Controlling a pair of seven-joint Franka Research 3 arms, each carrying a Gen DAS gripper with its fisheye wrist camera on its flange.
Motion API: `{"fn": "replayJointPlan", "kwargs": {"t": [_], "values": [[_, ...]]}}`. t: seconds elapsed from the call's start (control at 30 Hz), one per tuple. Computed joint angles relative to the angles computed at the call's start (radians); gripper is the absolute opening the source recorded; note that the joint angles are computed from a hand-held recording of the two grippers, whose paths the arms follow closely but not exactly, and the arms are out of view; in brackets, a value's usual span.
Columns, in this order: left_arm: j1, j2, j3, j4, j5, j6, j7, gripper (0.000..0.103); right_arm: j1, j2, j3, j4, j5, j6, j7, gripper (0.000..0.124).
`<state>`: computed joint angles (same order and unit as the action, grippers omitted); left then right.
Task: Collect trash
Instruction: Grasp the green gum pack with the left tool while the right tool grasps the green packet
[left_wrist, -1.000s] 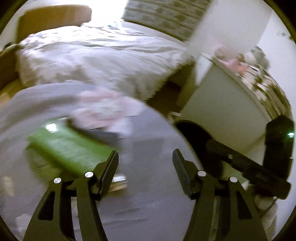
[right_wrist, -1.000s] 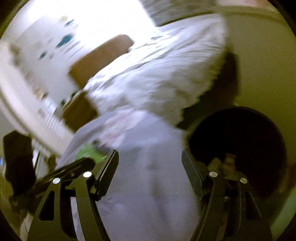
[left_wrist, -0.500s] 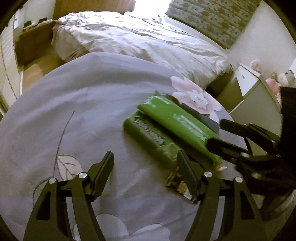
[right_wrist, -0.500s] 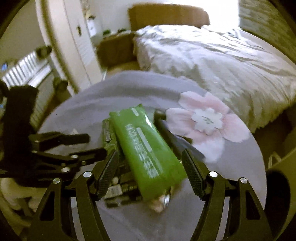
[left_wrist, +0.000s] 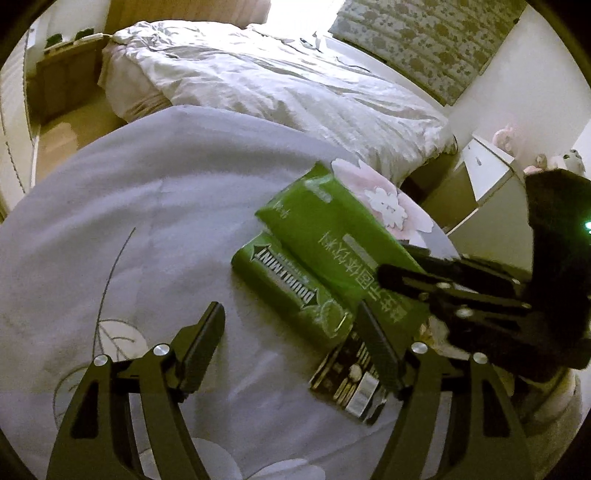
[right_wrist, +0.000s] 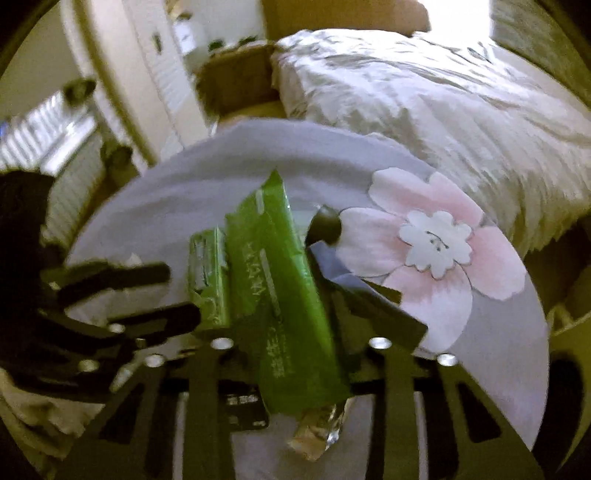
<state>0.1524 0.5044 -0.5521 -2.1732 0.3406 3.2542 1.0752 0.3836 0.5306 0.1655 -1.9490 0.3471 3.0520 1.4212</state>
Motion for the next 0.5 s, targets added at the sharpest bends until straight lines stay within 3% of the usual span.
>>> {"fn": "replayJointPlan", "kwargs": {"t": [0.13, 0.17, 0.2, 0.27, 0.3, 0.37, 0.5], "values": [[-0.116, -0.003, 0.094, 0.046, -0.019, -0.031, -0.017, 0.071, -0.112, -0.047, 0.138, -0.082, 0.091, 0.107, -0.049, 0.007], [-0.182, -0.010, 0.155, 0.059, -0.026, -0.037, -0.029, 0.071, -0.097, -0.062, 0.127, -0.099, 0.096, 0.122, -0.038, 0.007], [-0.237, -0.014, 0.208, 0.069, -0.031, -0.046, -0.040, 0.064, -0.095, -0.081, 0.131, -0.123, 0.105, 0.149, -0.031, 0.007], [-0.363, -0.023, 0.343, 0.086, 0.025, -0.060, -0.124, 0.053, -0.119, -0.102, 0.168, -0.156, 0.116, 0.187, -0.021, 0.007], [-0.401, -0.026, 0.383, 0.086, 0.014, -0.059, -0.123, 0.051, -0.138, -0.113, 0.191, -0.174, 0.119, 0.205, -0.015, 0.007], [-0.403, -0.032, 0.384, 0.069, -0.027, -0.046, -0.093, 0.046, -0.172, -0.134, 0.232, -0.212, 0.116, 0.249, 0.010, 0.007], [-0.302, -0.044, 0.297, 0.029, -0.015, -0.022, -0.047, 0.035, -0.300, -0.155, 0.367, -0.285, 0.072, 0.333, 0.091, 0.007]]}}
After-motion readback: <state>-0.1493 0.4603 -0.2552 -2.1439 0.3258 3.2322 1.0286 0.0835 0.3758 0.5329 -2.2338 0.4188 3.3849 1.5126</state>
